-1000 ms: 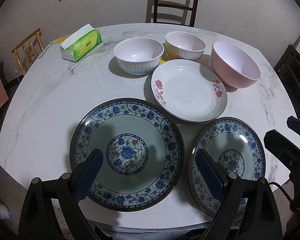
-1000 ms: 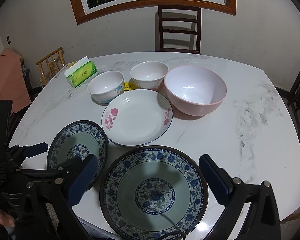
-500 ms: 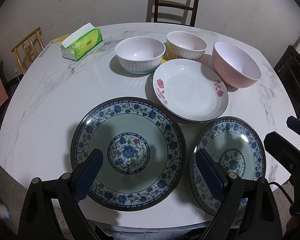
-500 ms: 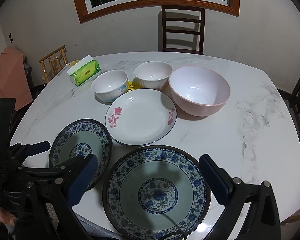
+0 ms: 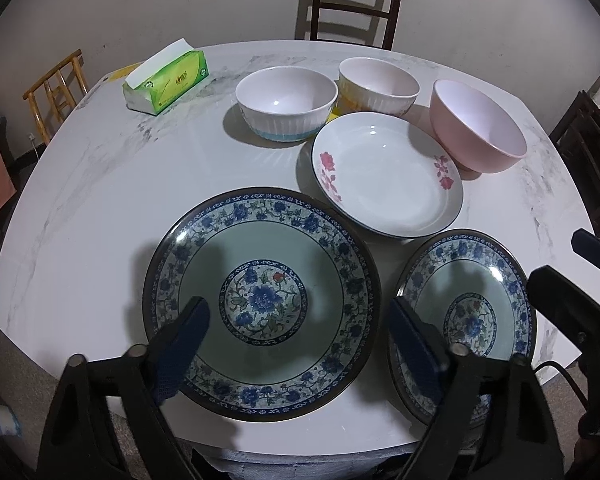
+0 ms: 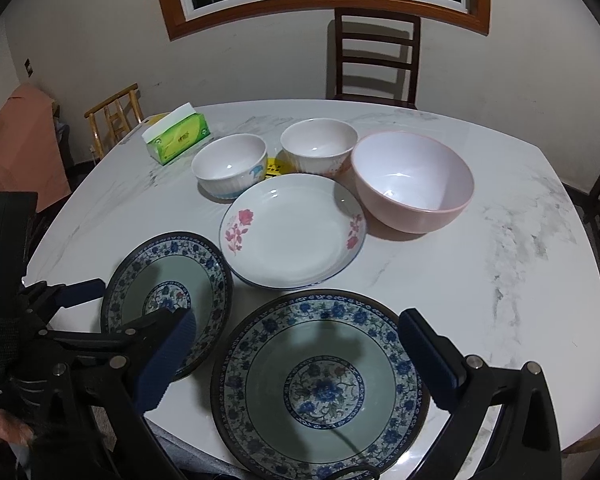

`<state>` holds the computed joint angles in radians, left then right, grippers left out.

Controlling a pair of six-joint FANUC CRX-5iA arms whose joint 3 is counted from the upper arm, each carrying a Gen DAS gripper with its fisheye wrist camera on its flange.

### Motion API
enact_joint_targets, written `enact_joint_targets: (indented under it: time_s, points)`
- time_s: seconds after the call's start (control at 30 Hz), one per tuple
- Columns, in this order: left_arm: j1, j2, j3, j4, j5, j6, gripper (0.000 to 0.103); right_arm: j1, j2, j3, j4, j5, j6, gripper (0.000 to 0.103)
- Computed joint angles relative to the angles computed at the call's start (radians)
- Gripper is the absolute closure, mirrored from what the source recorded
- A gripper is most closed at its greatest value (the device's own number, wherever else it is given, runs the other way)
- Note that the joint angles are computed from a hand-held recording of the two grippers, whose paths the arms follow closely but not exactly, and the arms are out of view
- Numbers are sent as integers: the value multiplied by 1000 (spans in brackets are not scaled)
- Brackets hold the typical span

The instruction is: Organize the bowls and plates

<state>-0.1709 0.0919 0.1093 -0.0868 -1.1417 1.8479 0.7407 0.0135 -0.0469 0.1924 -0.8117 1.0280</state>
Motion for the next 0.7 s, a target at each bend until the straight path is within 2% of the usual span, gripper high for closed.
enact_joint_targets:
  time_s: [0.07,0.2,0.27,0.4,0.47,0.53,0.57,0.63,0.7]
  points:
    - [14,-5,-15,20,6,-12,23,-4,9,15,-30,-3,30,4]
    - [43,-17,-41,49,17,-26,28,-45,40,92,-209,-44,173,10]
    - [68,-28,-61,74,26,-38,32,-59,60,125,-268,-68,219,19]
    - [120,-51,-96,108,36,-53,40,-96,114,211,-398,-138,325,30]
    - [150,-58,-114,136,40,-65,44,-106,141,246,-436,-167,360,41]
    - [189,-68,-138,173,46,-71,49,-119,174,290,-484,-204,394,46]
    - [210,-75,-154,192,53,-76,52,-128,189,312,-512,-222,416,52]
    - [236,-83,-170,210,56,-77,53,-140,223,356,-553,-262,437,59]
    - [272,-95,-201,256,69,-103,64,-163,263,407,-614,-312,461,63]
